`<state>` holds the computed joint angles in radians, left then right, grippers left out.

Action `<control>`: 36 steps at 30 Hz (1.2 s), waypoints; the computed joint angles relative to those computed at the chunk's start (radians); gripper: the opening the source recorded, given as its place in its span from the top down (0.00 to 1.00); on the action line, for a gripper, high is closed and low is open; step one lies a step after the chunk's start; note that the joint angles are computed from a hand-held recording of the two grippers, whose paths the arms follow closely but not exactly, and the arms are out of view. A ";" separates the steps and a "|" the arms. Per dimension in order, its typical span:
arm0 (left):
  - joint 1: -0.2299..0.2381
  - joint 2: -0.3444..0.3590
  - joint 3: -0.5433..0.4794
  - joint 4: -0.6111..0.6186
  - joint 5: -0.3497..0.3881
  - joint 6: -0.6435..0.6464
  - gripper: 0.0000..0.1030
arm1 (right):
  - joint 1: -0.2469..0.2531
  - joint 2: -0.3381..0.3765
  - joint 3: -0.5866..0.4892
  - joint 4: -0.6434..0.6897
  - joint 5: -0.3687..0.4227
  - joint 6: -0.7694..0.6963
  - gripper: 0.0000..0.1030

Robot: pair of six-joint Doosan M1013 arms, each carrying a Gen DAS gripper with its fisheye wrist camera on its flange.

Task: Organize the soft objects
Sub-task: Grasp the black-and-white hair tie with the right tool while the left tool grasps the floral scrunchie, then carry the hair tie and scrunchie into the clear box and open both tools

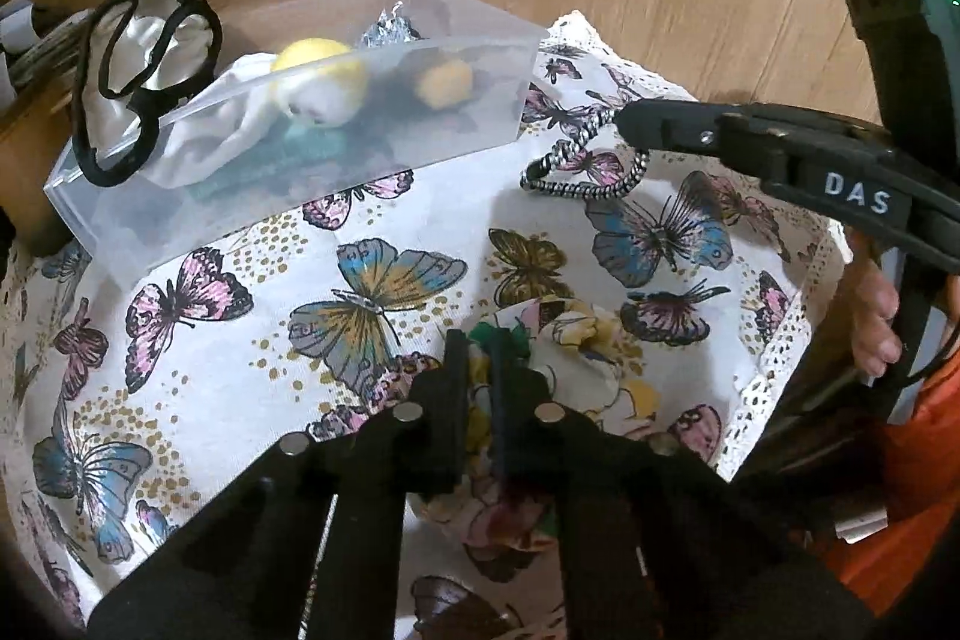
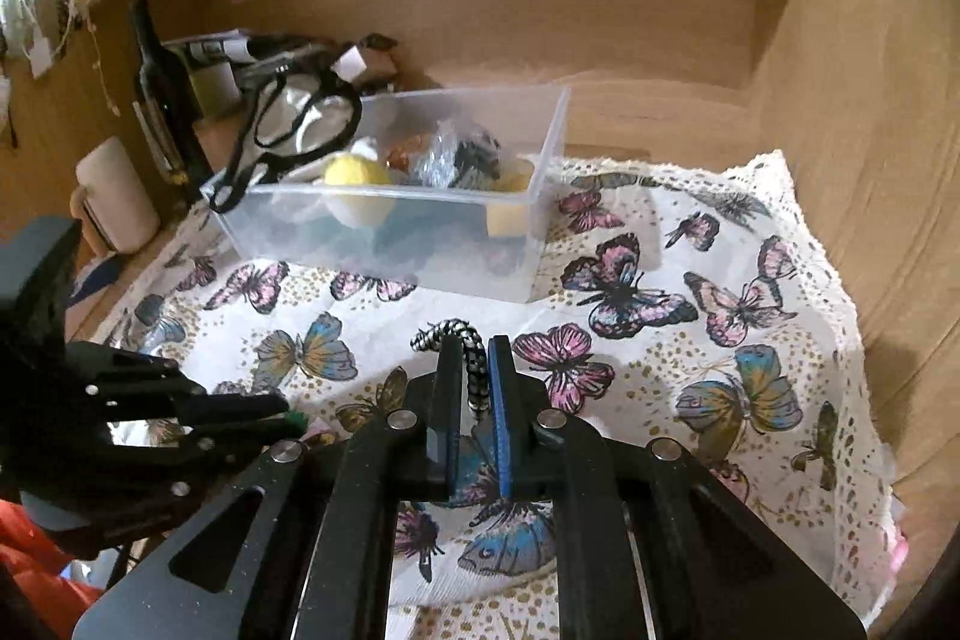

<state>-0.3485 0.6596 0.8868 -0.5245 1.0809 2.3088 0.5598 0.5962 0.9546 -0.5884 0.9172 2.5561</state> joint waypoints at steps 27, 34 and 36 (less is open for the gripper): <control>0.050 -0.010 -0.062 -0.072 -0.202 -0.057 0.98 | -0.014 0.014 0.012 0.148 0.042 -0.118 0.58; 0.047 -0.014 -0.065 -0.077 -0.248 -0.064 0.98 | -0.004 0.026 -0.003 0.125 0.048 -0.152 0.90; 0.046 -0.013 -0.073 -0.084 -0.265 -0.055 0.98 | 0.000 0.030 -0.009 0.107 0.054 -0.148 0.92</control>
